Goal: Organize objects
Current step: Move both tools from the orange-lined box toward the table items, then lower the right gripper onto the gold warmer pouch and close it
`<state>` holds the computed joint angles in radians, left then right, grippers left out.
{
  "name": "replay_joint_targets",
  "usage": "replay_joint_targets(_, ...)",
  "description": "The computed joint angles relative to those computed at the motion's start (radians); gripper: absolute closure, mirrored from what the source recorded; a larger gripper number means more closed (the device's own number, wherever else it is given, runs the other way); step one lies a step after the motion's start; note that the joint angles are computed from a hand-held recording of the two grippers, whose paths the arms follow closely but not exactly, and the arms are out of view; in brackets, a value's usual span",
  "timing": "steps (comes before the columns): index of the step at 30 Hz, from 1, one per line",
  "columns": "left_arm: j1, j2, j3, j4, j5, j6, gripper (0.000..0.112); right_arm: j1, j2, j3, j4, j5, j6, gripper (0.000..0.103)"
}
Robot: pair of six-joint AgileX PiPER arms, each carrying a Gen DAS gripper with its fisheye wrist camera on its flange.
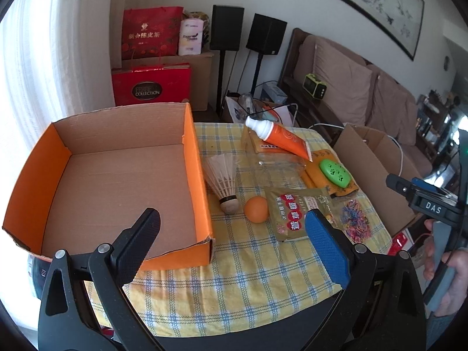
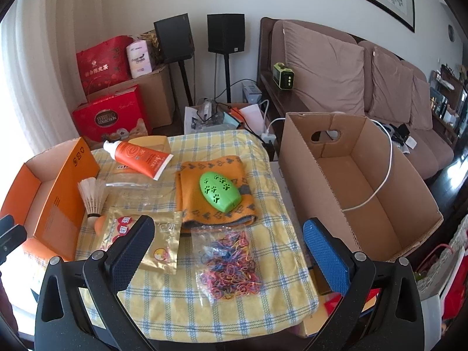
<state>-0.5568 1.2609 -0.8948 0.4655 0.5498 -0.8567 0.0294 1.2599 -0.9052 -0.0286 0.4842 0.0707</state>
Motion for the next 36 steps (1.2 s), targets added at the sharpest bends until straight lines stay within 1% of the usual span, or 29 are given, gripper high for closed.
replay_joint_targets(2,-0.027,0.032,-0.031,0.008,0.007,0.004,0.013,-0.024,0.033,-0.029,0.032,0.007,-0.043,0.004)
replay_joint_targets(4,-0.035,0.073,-0.065,-0.036,0.000,0.058,0.013,-0.043,0.059,-0.052,0.082,0.019,-0.090,0.005)
replay_joint_targets(6,-0.032,0.114,-0.101,-0.103,-0.007,0.123,0.013,-0.072,0.075,-0.062,0.216,0.035,-0.215,0.006)
replay_joint_targets(8,-0.016,0.160,-0.137,-0.200,-0.021,0.224,0.013,-0.078,0.089,-0.060,0.299,0.046,-0.288,0.007)
replay_joint_targets(10,-0.006,0.210,-0.184,-0.251,-0.007,0.281,0.014,-0.064,0.107,-0.058,0.312,0.051,-0.303,0.012)
replay_joint_targets(12,0.000,0.257,-0.222,-0.282,0.002,0.318,0.016,-0.045,0.138,-0.061,0.309,0.059,-0.301,0.023)
replay_joint_targets(13,0.002,0.279,-0.246,-0.291,0.016,0.330,0.021,-0.041,0.155,-0.062,0.326,0.065,-0.314,0.027)
replay_joint_targets(14,0.003,0.299,-0.266,-0.296,0.029,0.338,0.027,-0.042,0.175,-0.063,0.359,0.075,-0.341,0.033)
replay_joint_targets(15,0.004,0.314,-0.281,-0.303,0.037,0.350,0.030,-0.043,0.191,-0.064,0.385,0.083,-0.360,0.038)
replay_joint_targets(18,0.000,0.352,-0.310,-0.309,0.051,0.366,0.042,-0.040,0.223,-0.064,0.431,0.095,-0.397,0.048)
replay_joint_targets(20,0.005,0.378,-0.330,-0.358,0.059,0.420,0.058,-0.032,0.236,-0.063,0.442,0.094,-0.402,0.050)
replay_joint_targets(21,0.009,0.389,-0.339,-0.380,0.067,0.442,0.062,-0.030,0.245,-0.068,0.450,0.097,-0.406,0.051)
replay_joint_targets(23,0.013,0.417,-0.356,-0.411,0.075,0.471,0.076,-0.032,0.262,-0.075,0.476,0.103,-0.422,0.051)
replay_joint_targets(25,0.018,0.443,-0.373,-0.447,0.088,0.494,0.083,-0.039,0.274,-0.077,0.515,0.116,-0.449,0.059)
replay_joint_targets(26,0.022,0.455,-0.381,-0.470,0.095,0.510,0.085,-0.041,0.283,-0.082,0.529,0.125,-0.456,0.064)
replay_joint_targets(27,0.027,0.465,-0.387,-0.496,0.099,0.530,0.085,-0.044,0.290,-0.085,0.544,0.133,-0.464,0.065)
replay_joint_targets(30,0.040,0.492,-0.405,-0.541,0.116,0.555,0.085,-0.068,0.304,-0.084,0.617,0.157,-0.513,0.065)
replay_joint_targets(33,0.059,0.499,-0.403,-0.584,0.112,0.571,0.083,-0.088,0.318,-0.081,0.673,0.179,-0.555,0.065)
replay_joint_targets(36,0.078,0.503,-0.396,-0.647,0.106,0.608,0.079,-0.093,0.332,-0.086,0.694,0.195,-0.570,0.065)
